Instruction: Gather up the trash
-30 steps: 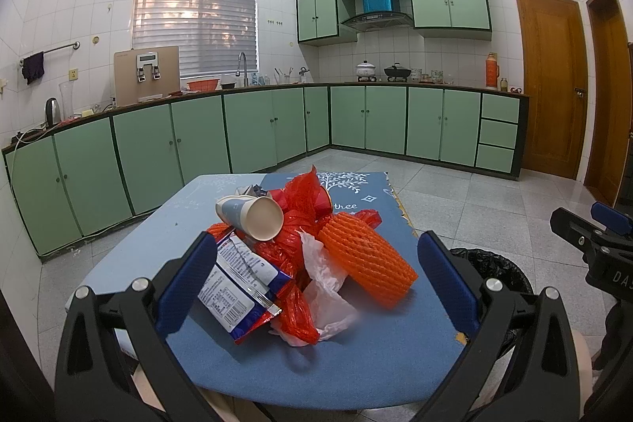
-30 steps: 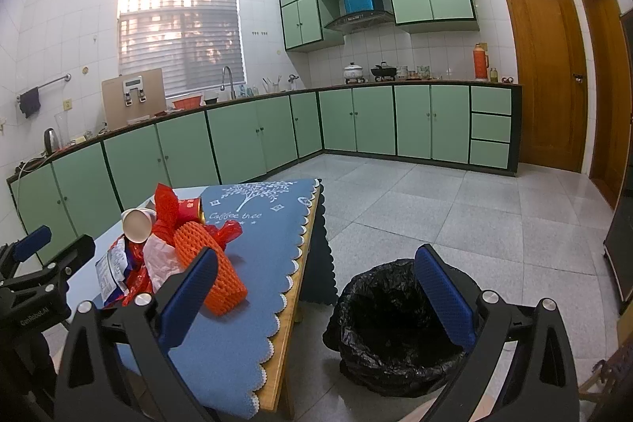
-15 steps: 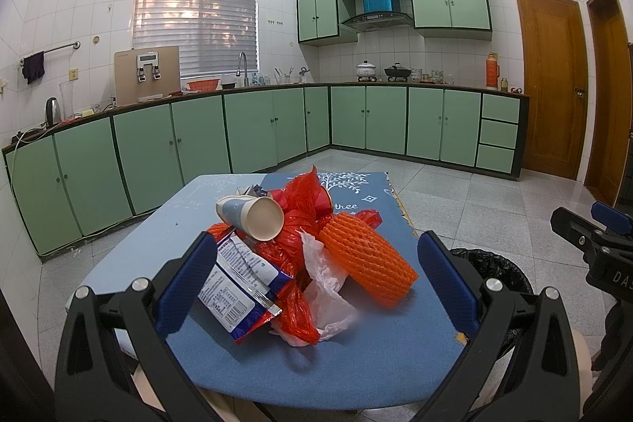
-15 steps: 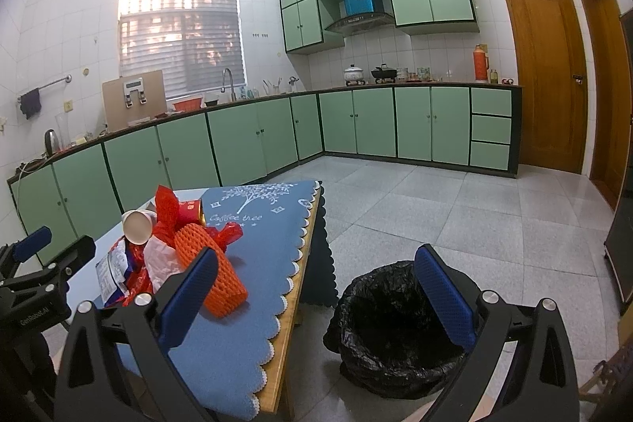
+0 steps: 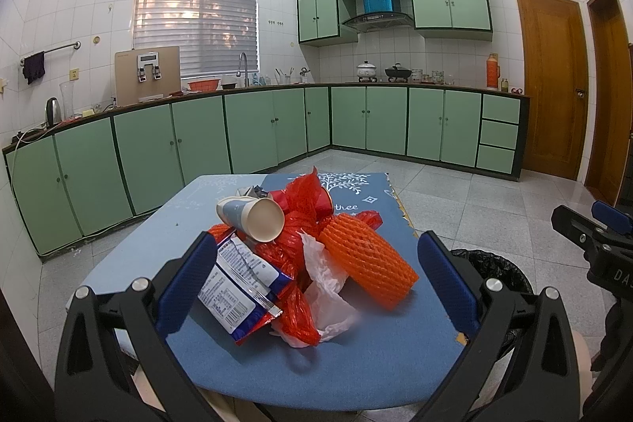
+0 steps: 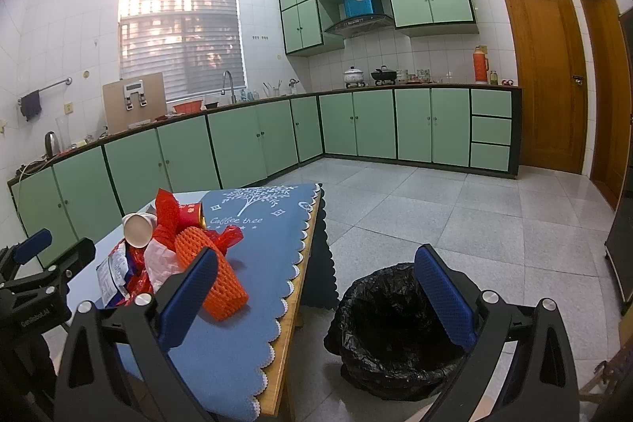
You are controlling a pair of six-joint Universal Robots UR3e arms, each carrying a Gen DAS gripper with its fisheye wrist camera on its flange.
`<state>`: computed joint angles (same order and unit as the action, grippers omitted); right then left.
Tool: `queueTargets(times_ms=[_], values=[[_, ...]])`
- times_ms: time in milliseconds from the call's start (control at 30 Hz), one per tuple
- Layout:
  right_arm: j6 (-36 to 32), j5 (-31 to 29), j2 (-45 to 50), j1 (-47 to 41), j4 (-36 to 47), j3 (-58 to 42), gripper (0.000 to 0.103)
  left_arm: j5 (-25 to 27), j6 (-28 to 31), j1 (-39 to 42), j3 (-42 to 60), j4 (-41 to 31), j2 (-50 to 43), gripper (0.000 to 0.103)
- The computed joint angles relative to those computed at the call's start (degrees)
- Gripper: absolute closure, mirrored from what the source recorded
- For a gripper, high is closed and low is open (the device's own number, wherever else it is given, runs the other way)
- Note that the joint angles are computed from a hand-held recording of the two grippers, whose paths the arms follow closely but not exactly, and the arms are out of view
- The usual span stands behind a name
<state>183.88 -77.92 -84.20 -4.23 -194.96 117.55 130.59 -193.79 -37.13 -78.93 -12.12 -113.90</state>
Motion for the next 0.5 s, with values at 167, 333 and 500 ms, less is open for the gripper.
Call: queueTargets(times_ms=[167,333,500], values=[[0.3,0.2,-0.4,-0.3,-0.2,-0.1,0.006,0.0,0.0,0.0,0.0,0.0,-0.1,0.005],[0.2,0.0,0.3,-0.1,-0.1,-0.8,0.006,0.1,-0.1,0.0,-0.1,-0.1,0.1,0.005],[-0.1,-1.5,2.2,1.4,1.1,-3.4,0.006,-0.2,-0.1,1.5,-1.0,-0.8,1.4,0.005]])
